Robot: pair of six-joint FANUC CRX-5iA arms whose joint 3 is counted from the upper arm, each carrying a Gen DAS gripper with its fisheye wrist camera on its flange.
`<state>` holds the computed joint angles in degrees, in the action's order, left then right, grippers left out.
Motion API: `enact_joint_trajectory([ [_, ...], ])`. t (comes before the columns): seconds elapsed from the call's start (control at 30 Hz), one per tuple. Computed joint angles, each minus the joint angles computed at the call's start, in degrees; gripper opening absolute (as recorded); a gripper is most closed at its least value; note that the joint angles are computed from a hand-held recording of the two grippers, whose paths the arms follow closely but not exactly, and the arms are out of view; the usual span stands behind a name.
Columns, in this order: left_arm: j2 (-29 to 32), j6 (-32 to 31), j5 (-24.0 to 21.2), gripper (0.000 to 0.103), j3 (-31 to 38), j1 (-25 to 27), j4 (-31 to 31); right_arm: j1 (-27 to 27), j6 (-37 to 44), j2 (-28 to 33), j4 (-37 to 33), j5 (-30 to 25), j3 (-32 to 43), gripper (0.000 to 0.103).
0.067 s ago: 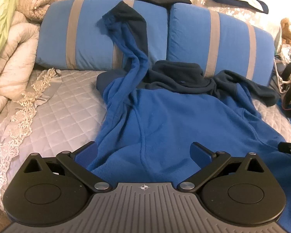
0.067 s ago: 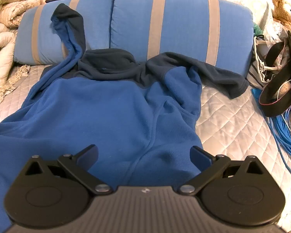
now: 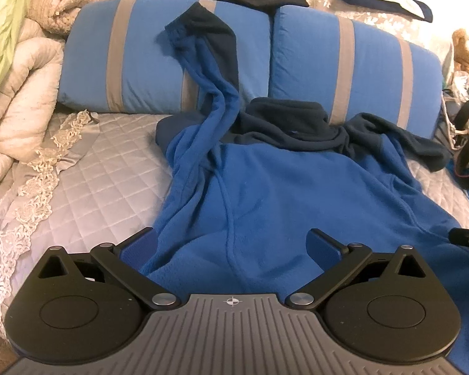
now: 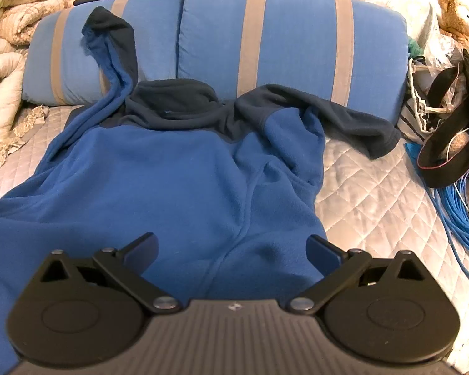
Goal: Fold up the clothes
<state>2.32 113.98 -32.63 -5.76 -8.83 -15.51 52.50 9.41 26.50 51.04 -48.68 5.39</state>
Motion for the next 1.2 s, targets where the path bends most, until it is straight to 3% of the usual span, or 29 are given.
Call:
enact_joint_trajectory([
  [0.3,0.0,2.5,0.0,0.103,0.4,-0.8,-3.1,0.1,0.3,-0.1,-0.9,0.2,0.2,0.102],
  [1.2,1.0,-0.4,-1.7,0.103,1.8,-1.6,-3.4,-0.3,-2.5,-0.9,0.5,2.2,-1.5,0.102],
])
